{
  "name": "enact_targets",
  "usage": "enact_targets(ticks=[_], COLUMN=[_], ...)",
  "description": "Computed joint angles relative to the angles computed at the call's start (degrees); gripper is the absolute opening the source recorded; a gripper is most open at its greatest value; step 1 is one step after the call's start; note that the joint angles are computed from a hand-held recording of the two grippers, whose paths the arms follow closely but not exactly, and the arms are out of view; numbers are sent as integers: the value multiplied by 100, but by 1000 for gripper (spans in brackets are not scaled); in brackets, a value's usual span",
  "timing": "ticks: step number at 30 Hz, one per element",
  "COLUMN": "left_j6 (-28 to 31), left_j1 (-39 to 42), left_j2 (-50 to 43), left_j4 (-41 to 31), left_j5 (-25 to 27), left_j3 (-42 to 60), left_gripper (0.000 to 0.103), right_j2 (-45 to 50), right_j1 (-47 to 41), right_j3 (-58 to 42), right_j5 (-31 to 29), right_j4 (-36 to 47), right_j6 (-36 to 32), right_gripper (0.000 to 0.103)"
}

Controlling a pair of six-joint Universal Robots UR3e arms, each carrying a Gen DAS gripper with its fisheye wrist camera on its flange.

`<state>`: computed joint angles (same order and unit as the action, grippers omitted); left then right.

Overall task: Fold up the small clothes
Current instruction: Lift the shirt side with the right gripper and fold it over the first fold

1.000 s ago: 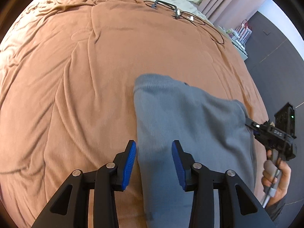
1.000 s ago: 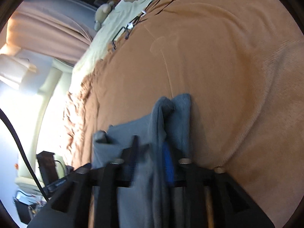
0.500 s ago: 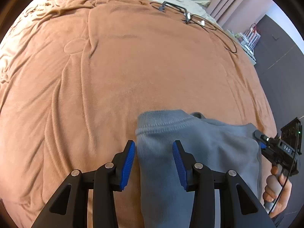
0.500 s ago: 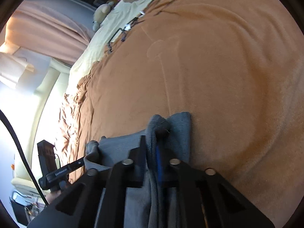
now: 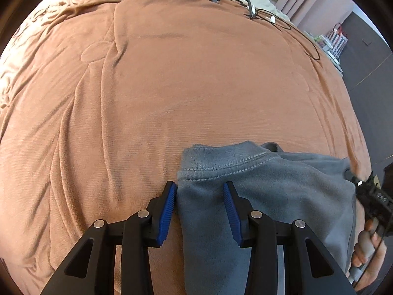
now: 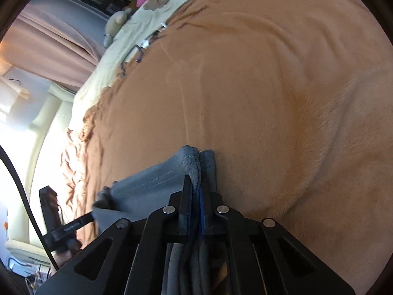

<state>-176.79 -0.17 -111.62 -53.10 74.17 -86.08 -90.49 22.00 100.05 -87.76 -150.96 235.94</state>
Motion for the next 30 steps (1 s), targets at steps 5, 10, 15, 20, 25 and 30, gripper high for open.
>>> enact_targets(ticks=[5,10,15,20,25,30], left_j6=[157,166,224,256,350,208], left_j1=[-126,-69,-47,28,10,-63], left_j2=[110,354,646,899,1011,853], left_j4=[-247,-340,-287,-263,-221,-91], left_j5=[73,-23,-1,-58,-69,-2], left_j3=[107,-63,-382,-671,-847,-804], left_gripper=[43,43,43,43,43,43], right_j2=[-682,-1159,-1313,-1221,-1066,-1232], right_j1=[232,410,584,242,-121,-449], right_j3=[137,650,699,773,709,1053], right_j5=[-475,-153,-114,511,767,1205], right_j4=[135,4,108,117,228,87], right_j6=[-24,-15,-320,-569,-613,-514], right_gripper=[76,76,52,45,45,45])
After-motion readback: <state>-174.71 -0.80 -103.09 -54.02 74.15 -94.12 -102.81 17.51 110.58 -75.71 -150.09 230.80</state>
